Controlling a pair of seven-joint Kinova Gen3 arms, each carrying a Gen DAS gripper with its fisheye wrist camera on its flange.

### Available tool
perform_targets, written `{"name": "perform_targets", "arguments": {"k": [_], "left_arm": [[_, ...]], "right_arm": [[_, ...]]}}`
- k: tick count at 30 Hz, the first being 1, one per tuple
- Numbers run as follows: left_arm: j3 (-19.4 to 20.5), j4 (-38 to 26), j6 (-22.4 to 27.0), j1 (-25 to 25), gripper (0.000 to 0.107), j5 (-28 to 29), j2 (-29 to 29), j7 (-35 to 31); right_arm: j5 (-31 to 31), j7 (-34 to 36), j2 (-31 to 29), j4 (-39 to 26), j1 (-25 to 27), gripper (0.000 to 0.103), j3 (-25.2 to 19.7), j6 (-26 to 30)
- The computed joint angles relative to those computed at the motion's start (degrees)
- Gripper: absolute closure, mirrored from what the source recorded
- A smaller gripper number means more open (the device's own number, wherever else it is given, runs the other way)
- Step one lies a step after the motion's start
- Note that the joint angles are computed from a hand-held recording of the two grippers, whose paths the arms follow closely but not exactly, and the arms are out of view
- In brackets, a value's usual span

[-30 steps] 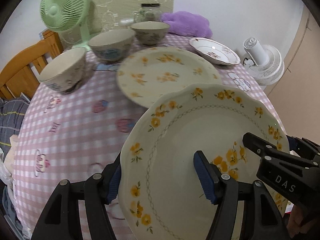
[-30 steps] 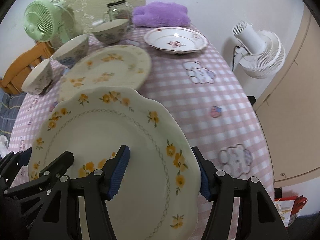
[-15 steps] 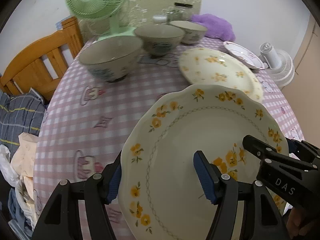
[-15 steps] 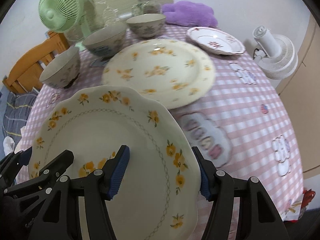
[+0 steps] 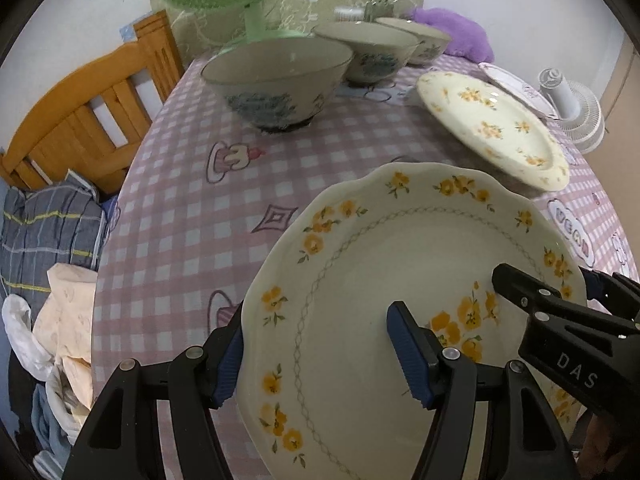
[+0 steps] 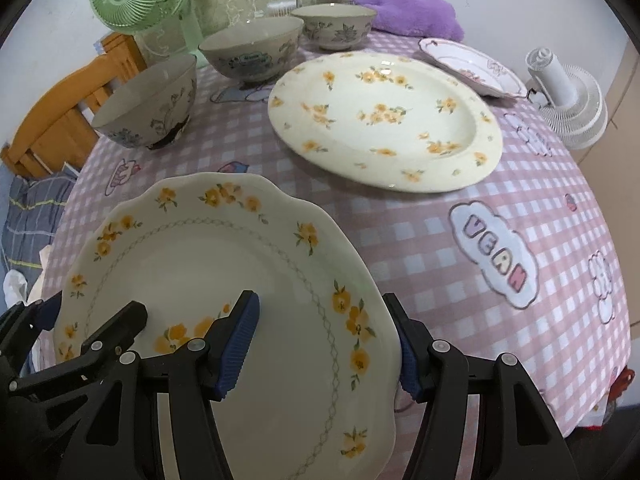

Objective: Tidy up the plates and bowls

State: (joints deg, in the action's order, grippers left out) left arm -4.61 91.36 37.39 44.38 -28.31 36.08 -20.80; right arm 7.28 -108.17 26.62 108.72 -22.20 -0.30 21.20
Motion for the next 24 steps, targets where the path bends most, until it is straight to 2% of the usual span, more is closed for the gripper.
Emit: {"name": "perform_targets", "arguments": {"k": [6, 9, 12, 17, 21, 24], "left_arm": [[-0.25, 0.64, -0.30, -0.24, 0.039, -0.20, 0.10, -0.21], [-0.15, 0.28, 0.13, -0.37, 0.037, -0.02, 0.16, -0.30], [-0.95, -0.46, 1.59, 0.68, 0.033, -0.74, 0.24, 0.98], [-0.53, -0.36, 1.77, 0.28, 0.025, -1.61, -1.85, 2.18], [-0.37, -0.99, 0.84, 0.12, 0.018, -2.84, -3.52, 2.94], [-0.90, -3.71, 2.23, 1.37, 0.015, -4.82, -3.21, 4.01]], "right_arm": [[-0.80, 0.28, 1.21, -0.92, 0.03, 0.036, -0.76, 0.03], [-1.69, 2.09, 1.64, -1.54, 1.42, 0.030, -2.25, 0.58], [-2.89, 4.34, 1.50, -2.01, 3.02, 0.030, -3.62, 1.08], [-0.36, 2.59, -2.11, -0.92, -0.56, 0.027, 0.19, 1.06], [-0.10, 2.62, -4.81, -1.22, 1.13, 0.027, -0.20, 2.15], [1.37, 1.46, -6.64, -1.20, 1.39, 0.027, 0.98, 1.63]]}}
